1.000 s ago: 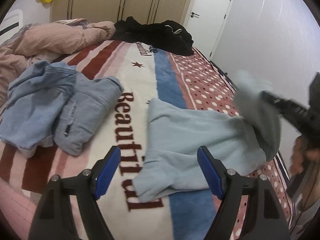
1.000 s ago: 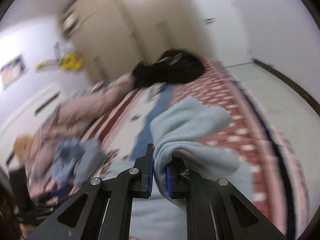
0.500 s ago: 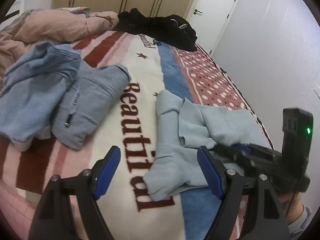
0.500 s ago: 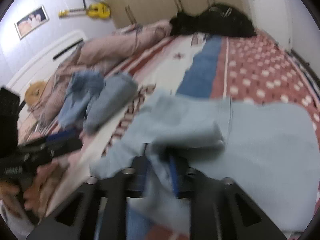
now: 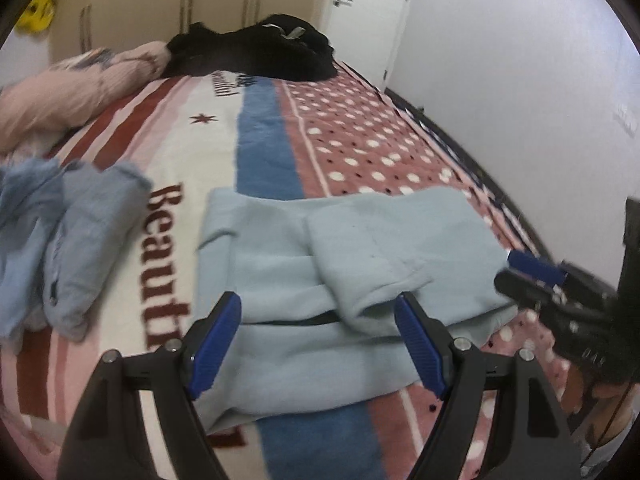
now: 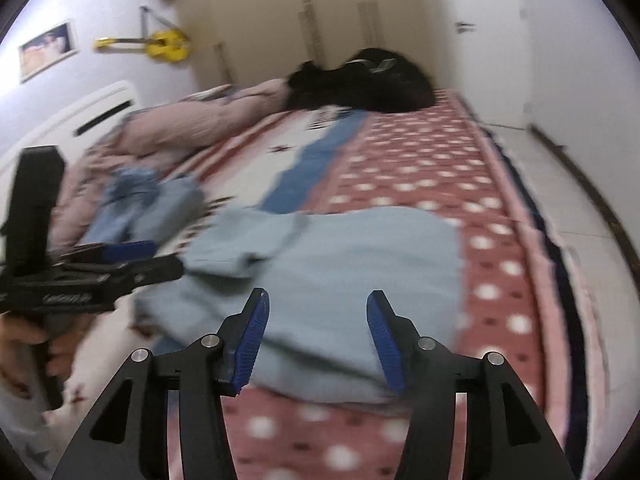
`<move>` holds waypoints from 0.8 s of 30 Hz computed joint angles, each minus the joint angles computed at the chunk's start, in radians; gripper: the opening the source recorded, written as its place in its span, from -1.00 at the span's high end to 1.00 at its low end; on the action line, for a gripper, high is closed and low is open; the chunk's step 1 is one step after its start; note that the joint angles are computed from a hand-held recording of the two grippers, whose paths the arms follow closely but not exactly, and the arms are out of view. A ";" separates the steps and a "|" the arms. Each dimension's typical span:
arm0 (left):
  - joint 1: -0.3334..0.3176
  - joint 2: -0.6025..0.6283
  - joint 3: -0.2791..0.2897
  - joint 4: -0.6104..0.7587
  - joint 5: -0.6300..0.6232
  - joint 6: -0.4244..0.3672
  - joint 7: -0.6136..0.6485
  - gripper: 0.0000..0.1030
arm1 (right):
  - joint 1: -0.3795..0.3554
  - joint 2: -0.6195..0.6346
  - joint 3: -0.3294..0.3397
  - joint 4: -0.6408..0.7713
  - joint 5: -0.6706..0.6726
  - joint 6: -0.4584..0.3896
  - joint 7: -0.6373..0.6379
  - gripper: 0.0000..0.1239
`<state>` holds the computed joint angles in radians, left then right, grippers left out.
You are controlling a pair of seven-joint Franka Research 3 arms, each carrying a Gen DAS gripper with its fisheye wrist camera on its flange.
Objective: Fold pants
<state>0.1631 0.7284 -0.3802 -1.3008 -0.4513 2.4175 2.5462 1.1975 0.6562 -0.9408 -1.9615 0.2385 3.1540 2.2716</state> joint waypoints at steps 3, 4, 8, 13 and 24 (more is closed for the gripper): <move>-0.043 -0.008 0.022 -0.045 0.046 0.083 -0.011 -0.47 | -0.003 0.027 -0.002 -0.028 0.065 0.066 0.045 0.21; -0.047 -0.003 0.021 -0.046 0.059 0.090 -0.014 -0.47 | -0.010 0.032 0.005 -0.034 0.088 0.088 0.046 0.19; -0.056 0.008 0.005 -0.067 0.081 0.182 -0.014 -0.45 | -0.037 0.046 0.041 -0.054 0.160 0.159 0.030 0.19; -0.093 0.052 0.042 -0.006 0.146 0.264 -0.181 0.01 | -0.129 0.007 0.151 -0.062 0.202 0.240 -0.022 0.19; -0.020 0.133 0.041 0.154 0.212 0.111 -0.353 0.01 | -0.181 -0.006 0.230 -0.042 0.317 0.262 -0.149 0.15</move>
